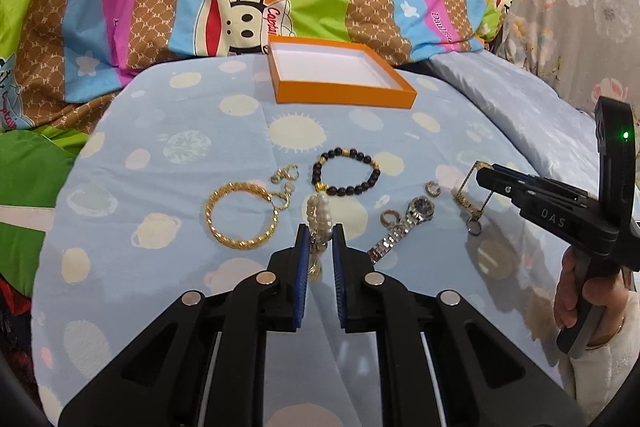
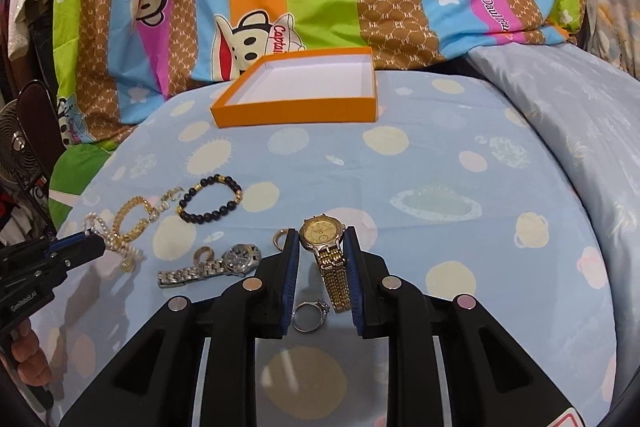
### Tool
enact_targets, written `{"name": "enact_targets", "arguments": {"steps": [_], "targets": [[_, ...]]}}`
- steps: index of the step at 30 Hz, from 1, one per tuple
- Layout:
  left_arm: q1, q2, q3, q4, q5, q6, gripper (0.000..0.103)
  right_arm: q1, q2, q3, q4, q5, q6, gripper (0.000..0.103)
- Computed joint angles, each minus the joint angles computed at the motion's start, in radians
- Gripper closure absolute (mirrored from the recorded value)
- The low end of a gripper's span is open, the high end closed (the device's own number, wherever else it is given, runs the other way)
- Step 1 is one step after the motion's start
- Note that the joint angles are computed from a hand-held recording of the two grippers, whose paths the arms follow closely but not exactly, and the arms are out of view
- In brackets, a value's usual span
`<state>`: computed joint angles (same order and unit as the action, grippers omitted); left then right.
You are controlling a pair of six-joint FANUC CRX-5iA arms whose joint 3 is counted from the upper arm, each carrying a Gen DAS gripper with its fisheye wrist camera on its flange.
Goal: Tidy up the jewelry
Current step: 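Carry the pearl necklace and gold watch into the orange box while both tools open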
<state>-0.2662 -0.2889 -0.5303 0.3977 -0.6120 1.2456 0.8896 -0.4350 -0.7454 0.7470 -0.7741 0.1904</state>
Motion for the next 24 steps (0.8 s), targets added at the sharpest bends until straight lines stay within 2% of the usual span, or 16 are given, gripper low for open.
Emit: {"name": "enact_targets", "arguments": {"steps": [4,9,13,17,20,24], "targets": [[0.014,0.005,0.052,0.011,-0.036,-0.029,0.093,-0.017,0.014,0.050,-0.031,-0.003,0.061,0.082],[0.005,0.067,0.145,0.022,-0.021,-0.066,0.093,-0.100,0.064,0.138,-0.089,0.054,0.164,0.082],[-0.011,0.175,0.262,0.015,0.001,-0.072,0.093,-0.196,0.160,0.249,-0.161,0.114,0.292,0.082],[-0.027,0.333,0.434,-0.003,0.020,-0.054,0.093,-0.288,0.285,0.388,-0.237,0.157,0.420,0.082],[-0.026,0.446,0.555,0.013,0.006,-0.046,0.093,-0.346,0.381,0.501,-0.317,0.166,0.524,0.082],[-0.029,0.598,0.734,-0.031,-0.041,0.020,0.093,-0.414,0.508,0.658,-0.445,0.141,0.660,0.082]]}}
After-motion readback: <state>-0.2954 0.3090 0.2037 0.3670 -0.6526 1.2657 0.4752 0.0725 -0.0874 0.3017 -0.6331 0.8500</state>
